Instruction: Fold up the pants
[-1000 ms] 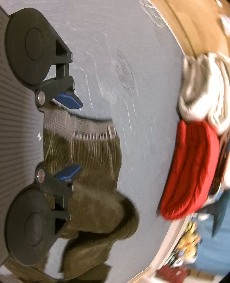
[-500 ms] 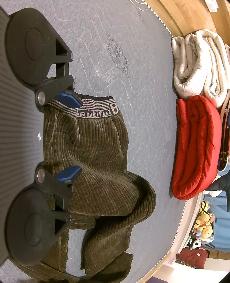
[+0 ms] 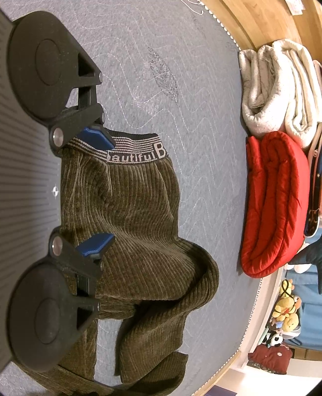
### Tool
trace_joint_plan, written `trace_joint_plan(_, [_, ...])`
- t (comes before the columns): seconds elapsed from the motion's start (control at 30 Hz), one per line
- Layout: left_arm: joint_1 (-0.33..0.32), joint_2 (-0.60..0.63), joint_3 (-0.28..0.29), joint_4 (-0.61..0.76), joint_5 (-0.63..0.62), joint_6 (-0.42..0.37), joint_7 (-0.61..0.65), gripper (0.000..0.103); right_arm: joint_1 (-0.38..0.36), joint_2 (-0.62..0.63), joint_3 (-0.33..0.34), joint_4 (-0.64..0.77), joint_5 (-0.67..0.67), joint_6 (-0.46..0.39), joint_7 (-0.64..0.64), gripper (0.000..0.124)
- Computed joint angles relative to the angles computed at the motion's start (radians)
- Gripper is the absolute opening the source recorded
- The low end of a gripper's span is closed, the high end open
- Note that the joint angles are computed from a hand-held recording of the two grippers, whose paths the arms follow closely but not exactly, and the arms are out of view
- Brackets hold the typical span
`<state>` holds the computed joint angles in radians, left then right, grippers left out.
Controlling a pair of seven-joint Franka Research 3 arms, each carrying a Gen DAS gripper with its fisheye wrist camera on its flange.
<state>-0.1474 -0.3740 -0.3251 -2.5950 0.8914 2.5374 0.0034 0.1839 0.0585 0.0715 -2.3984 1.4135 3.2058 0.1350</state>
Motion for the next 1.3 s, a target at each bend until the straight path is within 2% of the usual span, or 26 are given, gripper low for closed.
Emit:
trace_joint_plan(0.13, [-0.001,0.0,0.001,0.0,0.0,0.001,0.0,0.079,-0.001,0.004,0.001,0.005,0.015,0.005,-0.014,0.059])
trace_joint_plan(0.23, [-0.001,0.002,0.002,0.001,-0.001,0.005,0.003,0.079,-0.001,0.0,-0.002,-0.001,-0.013,-0.008,0.003,0.048])
trace_joint_plan(0.33, [-0.002,0.006,0.002,0.006,-0.003,0.006,0.006,0.08,-0.001,-0.005,-0.001,-0.01,-0.041,-0.018,0.005,0.03])
trace_joint_plan(0.37, [-0.001,0.006,0.001,0.007,-0.002,0.007,0.003,0.08,0.0,-0.008,0.002,-0.01,-0.029,-0.016,-0.019,0.021])
trace_joint_plan(0.4, [0.0,0.006,-0.001,0.009,0.002,0.008,-0.004,0.08,0.001,-0.01,0.005,-0.008,0.001,-0.011,-0.062,0.018])
trace_joint_plan(0.5, [0.0,0.004,-0.005,0.011,0.015,0.018,-0.018,0.08,0.009,-0.021,0.002,0.002,0.116,-0.009,-0.196,0.015])
trace_joint_plan(0.73, [-0.011,0.016,-0.011,0.029,0.024,0.034,-0.012,0.08,0.011,-0.074,-0.038,-0.025,0.204,-0.053,-0.309,0.013])
trace_joint_plan(0.9, [-0.02,0.022,-0.014,0.038,0.032,0.064,-0.008,0.08,0.011,-0.098,-0.046,-0.061,0.165,-0.052,-0.321,0.013])
trace_joint_plan(1.03, [-0.038,0.041,-0.013,0.051,0.033,0.118,0.039,0.082,0.009,-0.124,-0.053,-0.089,0.161,-0.06,-0.358,0.013])
trace_joint_plan(1.17, [-0.065,0.067,-0.008,0.059,-0.003,0.187,0.117,0.084,0.004,-0.148,-0.067,-0.135,0.037,-0.076,-0.282,0.013])
trace_joint_plan(1.3, [-0.072,0.087,-0.023,0.066,-0.019,0.205,0.149,0.084,0.007,-0.166,-0.091,-0.167,-0.054,-0.097,-0.248,0.014])
